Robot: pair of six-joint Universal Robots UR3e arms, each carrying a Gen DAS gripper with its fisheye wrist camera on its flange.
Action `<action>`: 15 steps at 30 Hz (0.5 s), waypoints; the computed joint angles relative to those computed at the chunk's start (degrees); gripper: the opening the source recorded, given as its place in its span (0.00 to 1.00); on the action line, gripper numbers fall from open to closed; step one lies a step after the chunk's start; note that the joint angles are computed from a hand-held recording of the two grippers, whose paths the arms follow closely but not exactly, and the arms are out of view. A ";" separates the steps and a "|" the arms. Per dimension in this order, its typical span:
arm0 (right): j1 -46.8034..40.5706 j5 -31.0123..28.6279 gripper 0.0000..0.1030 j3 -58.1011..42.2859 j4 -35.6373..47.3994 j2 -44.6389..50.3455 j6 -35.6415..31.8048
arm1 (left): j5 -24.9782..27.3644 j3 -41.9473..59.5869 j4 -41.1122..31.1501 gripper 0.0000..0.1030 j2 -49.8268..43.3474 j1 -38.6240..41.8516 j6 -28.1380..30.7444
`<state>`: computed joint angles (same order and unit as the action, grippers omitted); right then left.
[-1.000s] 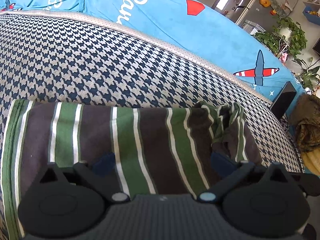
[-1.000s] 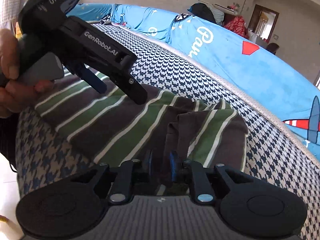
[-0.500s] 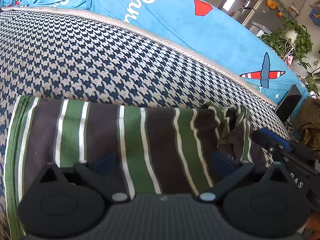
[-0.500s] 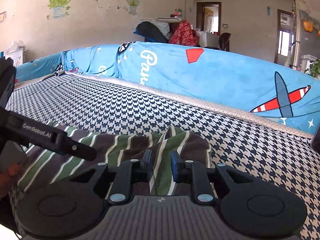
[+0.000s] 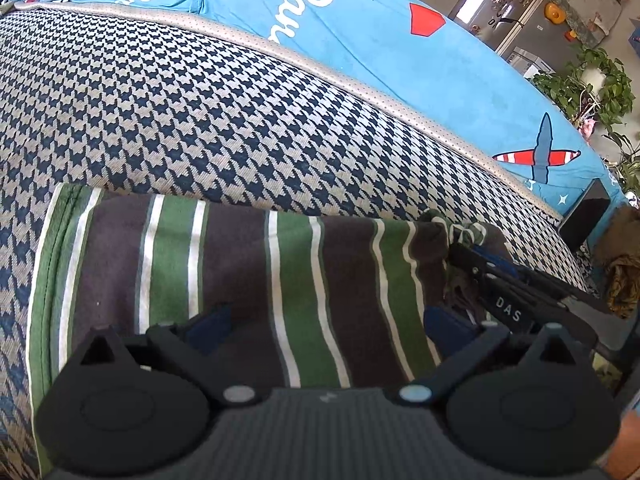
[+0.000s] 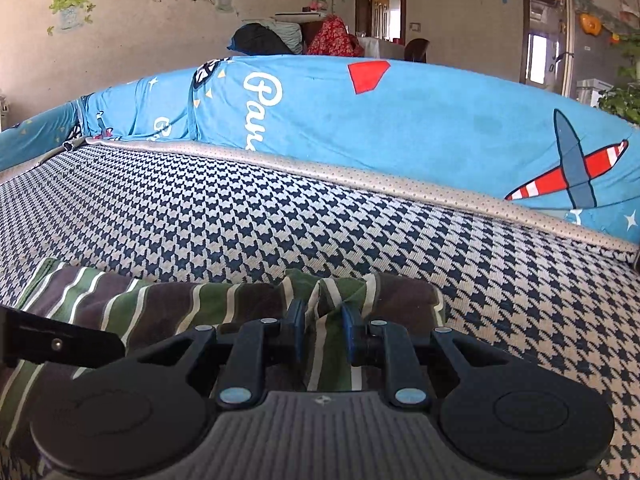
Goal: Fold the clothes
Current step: 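Grasp the folded end with the right gripper and fold it over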
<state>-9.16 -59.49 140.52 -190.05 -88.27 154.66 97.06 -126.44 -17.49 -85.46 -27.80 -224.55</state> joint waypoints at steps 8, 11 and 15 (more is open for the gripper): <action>3.76 -4.16 0.26 -2.59 -3.49 5.11 5.35 | 2.16 1.03 -2.02 1.00 -0.68 -1.12 0.78; 4.74 -5.28 0.31 -1.95 -3.40 3.54 5.69 | 4.52 1.94 -3.28 1.00 -0.90 -3.05 0.87; 4.96 -5.59 0.32 0.46 -2.39 -1.32 7.46 | 6.99 1.79 -3.86 1.00 -0.01 -4.90 0.91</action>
<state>-4.20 -65.08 140.98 -192.44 -89.59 162.13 104.05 -124.65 -21.36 -85.47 -32.70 -223.63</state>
